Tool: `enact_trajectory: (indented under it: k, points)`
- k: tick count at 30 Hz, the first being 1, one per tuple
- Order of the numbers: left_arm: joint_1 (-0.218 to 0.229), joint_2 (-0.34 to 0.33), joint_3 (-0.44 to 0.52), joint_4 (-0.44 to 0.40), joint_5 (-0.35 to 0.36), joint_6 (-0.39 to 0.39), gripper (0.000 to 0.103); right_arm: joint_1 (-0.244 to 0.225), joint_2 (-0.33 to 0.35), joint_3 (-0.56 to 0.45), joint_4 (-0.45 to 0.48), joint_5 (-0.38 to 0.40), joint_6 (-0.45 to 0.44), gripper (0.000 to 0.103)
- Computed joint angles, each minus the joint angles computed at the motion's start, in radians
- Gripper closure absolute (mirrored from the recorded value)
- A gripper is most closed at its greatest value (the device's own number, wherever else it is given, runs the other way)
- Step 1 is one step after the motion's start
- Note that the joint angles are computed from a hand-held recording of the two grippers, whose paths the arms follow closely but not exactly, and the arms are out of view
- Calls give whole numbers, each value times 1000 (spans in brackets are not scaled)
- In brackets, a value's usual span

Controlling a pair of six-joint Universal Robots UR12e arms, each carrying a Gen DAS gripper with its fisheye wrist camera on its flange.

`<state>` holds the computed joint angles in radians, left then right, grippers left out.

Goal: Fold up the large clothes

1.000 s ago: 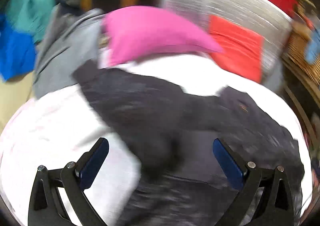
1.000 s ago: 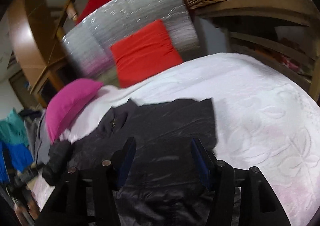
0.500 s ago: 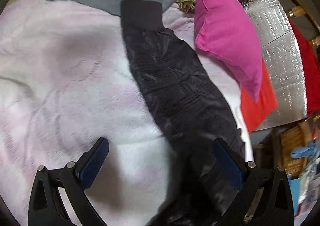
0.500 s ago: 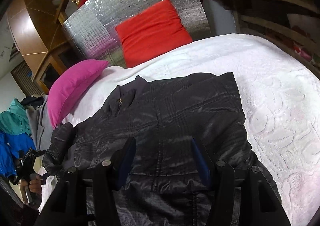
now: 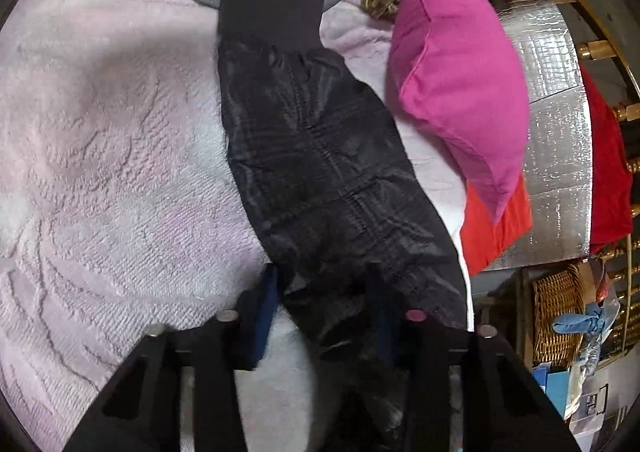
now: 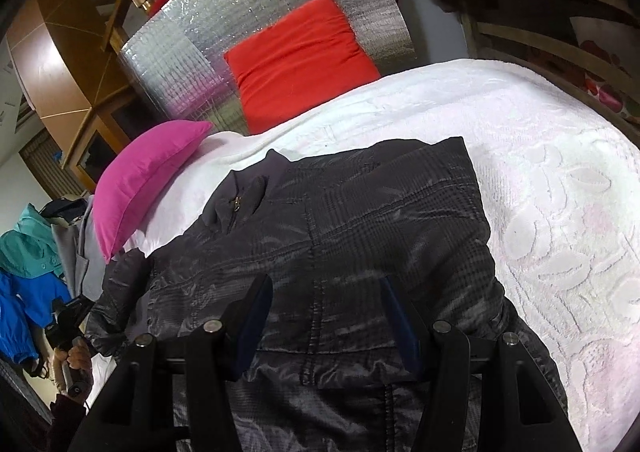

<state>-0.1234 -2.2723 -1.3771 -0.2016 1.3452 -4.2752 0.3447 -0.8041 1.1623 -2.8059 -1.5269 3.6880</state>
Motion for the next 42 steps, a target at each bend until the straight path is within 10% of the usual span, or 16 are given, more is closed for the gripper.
enact_trajectory:
  k: [10, 22, 31, 34, 39, 42]
  points:
    - [-46, 35, 23, 53, 174, 137, 93, -2, -11, 13, -22, -14, 25, 42]
    - [-157, -4, 155, -45, 112, 344, 94, -21, -37, 54, -73, -5, 120, 42]
    - [-179, -37, 167, -215, 31, 292, 93, -35, -48, 76, -78, 24, 192, 42]
    - [-160, -9, 113, -169, -37, 240, 76, -42, -49, 78, -71, 56, 212, 40]
    - [-154, 77, -7, -69, 41, 211, 36, -55, -45, 78, -64, 115, 254, 32]
    - [-140, 110, -52, -24, 62, 168, 33, -60, -38, 67, -46, 148, 250, 32]
